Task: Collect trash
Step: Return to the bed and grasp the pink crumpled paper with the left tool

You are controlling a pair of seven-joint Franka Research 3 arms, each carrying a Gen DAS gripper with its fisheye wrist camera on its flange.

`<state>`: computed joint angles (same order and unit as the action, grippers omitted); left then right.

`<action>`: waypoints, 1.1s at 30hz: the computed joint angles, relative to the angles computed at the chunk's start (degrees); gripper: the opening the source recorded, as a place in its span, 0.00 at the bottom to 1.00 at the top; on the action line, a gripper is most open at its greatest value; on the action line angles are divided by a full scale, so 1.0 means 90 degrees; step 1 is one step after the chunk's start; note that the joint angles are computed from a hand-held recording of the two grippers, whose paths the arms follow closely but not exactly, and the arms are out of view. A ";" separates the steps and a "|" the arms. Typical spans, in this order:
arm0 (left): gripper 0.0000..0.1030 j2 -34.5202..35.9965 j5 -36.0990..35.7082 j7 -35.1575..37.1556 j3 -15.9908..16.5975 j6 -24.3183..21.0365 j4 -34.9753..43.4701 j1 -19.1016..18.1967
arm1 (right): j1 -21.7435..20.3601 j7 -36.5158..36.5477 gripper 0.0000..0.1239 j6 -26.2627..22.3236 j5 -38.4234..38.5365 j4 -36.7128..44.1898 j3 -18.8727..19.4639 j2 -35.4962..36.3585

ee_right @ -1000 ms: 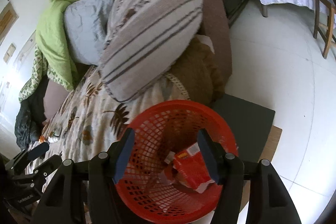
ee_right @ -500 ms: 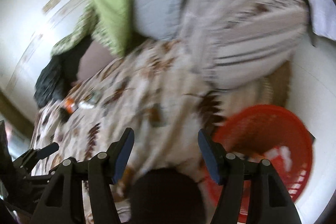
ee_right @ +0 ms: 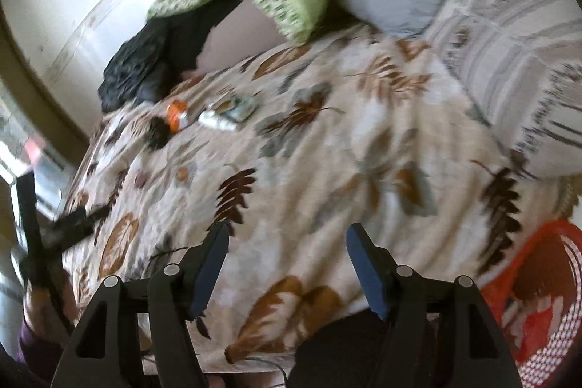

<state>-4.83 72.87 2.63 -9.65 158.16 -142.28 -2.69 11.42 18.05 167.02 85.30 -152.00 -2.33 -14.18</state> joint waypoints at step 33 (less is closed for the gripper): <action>0.22 0.2507 -0.1011 0.0641 0.1791 0.1990 0.1559 -0.0309 | 0.0133 0.1193 0.57 -0.0313 -0.2180 0.4163 0.1231 0.3843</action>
